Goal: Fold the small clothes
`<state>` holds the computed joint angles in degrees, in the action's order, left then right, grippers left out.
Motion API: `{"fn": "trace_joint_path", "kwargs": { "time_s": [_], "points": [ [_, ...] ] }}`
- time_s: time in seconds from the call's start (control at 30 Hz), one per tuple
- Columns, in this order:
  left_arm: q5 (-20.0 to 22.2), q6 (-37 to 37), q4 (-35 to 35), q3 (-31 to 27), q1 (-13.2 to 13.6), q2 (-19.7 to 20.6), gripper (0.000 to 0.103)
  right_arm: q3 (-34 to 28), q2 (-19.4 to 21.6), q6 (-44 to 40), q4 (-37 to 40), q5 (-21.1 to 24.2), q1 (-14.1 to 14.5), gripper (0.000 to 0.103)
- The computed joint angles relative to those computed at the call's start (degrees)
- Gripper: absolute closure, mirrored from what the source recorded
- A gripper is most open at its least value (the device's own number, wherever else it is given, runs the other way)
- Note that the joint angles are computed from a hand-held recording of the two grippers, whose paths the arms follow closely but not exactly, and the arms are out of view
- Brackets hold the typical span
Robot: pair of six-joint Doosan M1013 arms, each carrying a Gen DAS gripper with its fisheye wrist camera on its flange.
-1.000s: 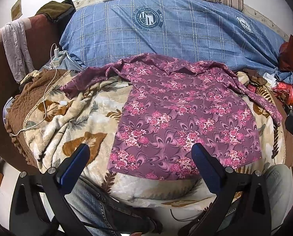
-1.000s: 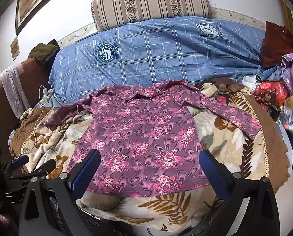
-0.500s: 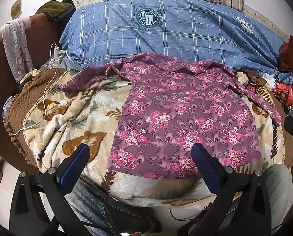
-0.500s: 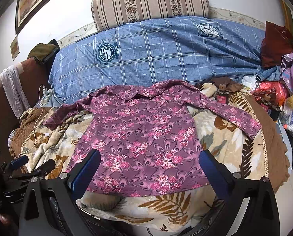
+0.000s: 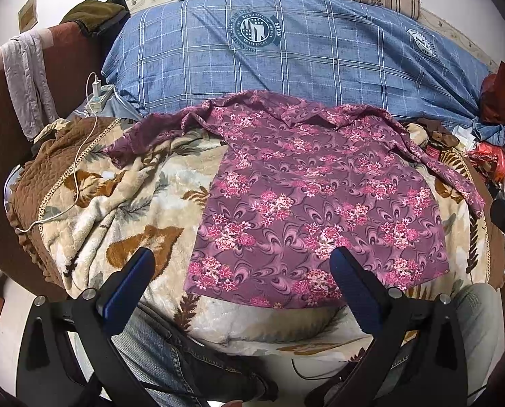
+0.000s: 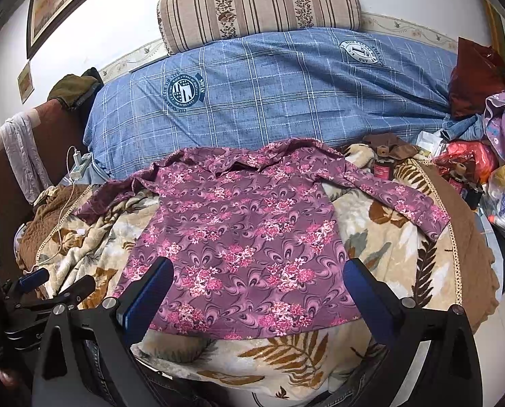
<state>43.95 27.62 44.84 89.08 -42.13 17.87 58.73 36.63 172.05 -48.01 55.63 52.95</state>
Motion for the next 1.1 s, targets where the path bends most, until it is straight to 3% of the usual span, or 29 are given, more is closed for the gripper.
{"fn": "trace_joint_path", "kwargs": {
  "time_s": [1.1],
  "points": [
    [-0.4, 1.3, -1.9, -0.7, 0.4, 0.5, 0.000, -0.1, 0.3, 0.5, -0.9, 0.6, -0.3, 0.002]
  ]
}}
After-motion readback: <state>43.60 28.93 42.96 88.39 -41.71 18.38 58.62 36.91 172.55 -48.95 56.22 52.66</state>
